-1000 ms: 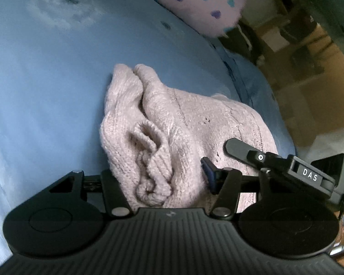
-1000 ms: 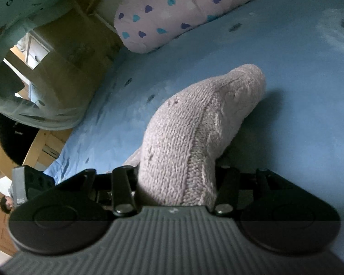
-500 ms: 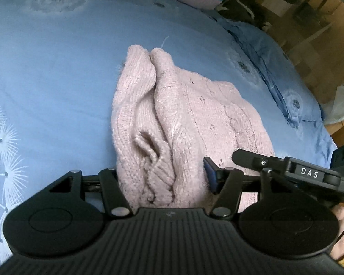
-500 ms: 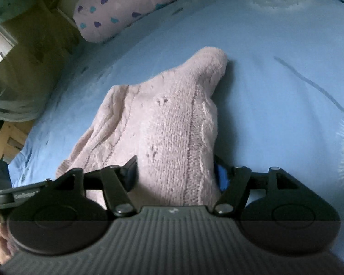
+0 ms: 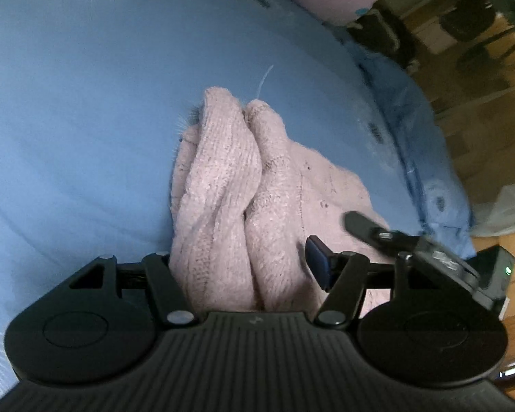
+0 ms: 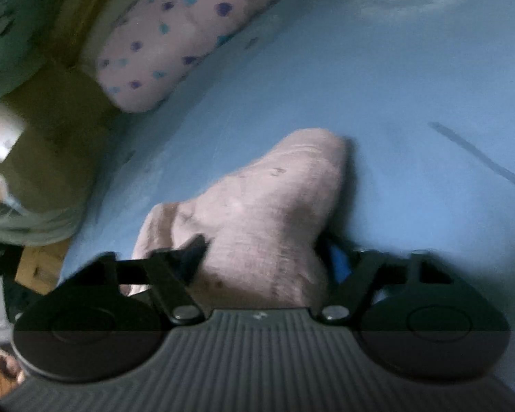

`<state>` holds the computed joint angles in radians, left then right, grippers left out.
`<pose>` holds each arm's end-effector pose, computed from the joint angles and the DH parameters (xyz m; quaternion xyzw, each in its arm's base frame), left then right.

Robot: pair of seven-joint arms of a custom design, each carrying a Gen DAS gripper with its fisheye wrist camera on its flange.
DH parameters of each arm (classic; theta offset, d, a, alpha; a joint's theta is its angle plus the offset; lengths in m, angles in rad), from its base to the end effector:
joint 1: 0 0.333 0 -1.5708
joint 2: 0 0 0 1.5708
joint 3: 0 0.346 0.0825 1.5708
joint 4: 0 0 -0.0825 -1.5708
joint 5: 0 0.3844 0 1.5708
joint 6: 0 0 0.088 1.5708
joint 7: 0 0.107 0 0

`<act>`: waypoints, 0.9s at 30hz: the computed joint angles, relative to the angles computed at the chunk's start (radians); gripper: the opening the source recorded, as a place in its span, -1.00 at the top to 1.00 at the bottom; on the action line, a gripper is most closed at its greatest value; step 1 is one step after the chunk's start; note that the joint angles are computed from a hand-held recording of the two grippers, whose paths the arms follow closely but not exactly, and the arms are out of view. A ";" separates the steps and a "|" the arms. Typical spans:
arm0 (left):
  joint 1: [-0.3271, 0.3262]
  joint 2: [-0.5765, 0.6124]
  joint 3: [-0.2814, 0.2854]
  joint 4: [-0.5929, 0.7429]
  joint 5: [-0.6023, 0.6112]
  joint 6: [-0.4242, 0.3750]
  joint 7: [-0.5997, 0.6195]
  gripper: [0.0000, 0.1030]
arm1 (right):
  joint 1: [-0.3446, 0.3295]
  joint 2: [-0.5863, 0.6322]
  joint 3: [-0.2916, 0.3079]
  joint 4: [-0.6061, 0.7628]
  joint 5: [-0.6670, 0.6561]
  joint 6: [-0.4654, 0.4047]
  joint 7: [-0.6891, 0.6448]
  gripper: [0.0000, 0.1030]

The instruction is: Fold small clothes

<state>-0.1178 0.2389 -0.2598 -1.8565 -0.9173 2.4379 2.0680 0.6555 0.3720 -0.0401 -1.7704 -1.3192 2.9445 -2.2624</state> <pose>0.6122 -0.2311 0.4629 0.5699 -0.7200 0.3734 0.1322 0.5183 0.4480 0.4336 -0.4099 0.7850 -0.0492 0.4619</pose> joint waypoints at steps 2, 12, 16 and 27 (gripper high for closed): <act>0.002 -0.037 -0.005 -0.059 -0.036 0.069 0.080 -0.22 | 0.003 0.006 0.000 0.025 -0.018 -0.010 -0.089 0.28; -0.061 -0.066 0.002 -0.131 0.069 0.330 0.068 -0.24 | 0.011 0.049 0.052 0.097 0.198 -0.211 -0.386 0.13; -0.082 -0.062 -0.004 -0.135 0.147 0.385 0.009 -0.25 | 0.052 0.009 0.017 0.054 0.175 -0.214 -0.286 0.07; -0.093 -0.299 0.031 -0.316 0.265 0.354 -0.011 -0.25 | 0.091 -0.174 0.149 -0.119 0.090 -0.445 -0.161 0.06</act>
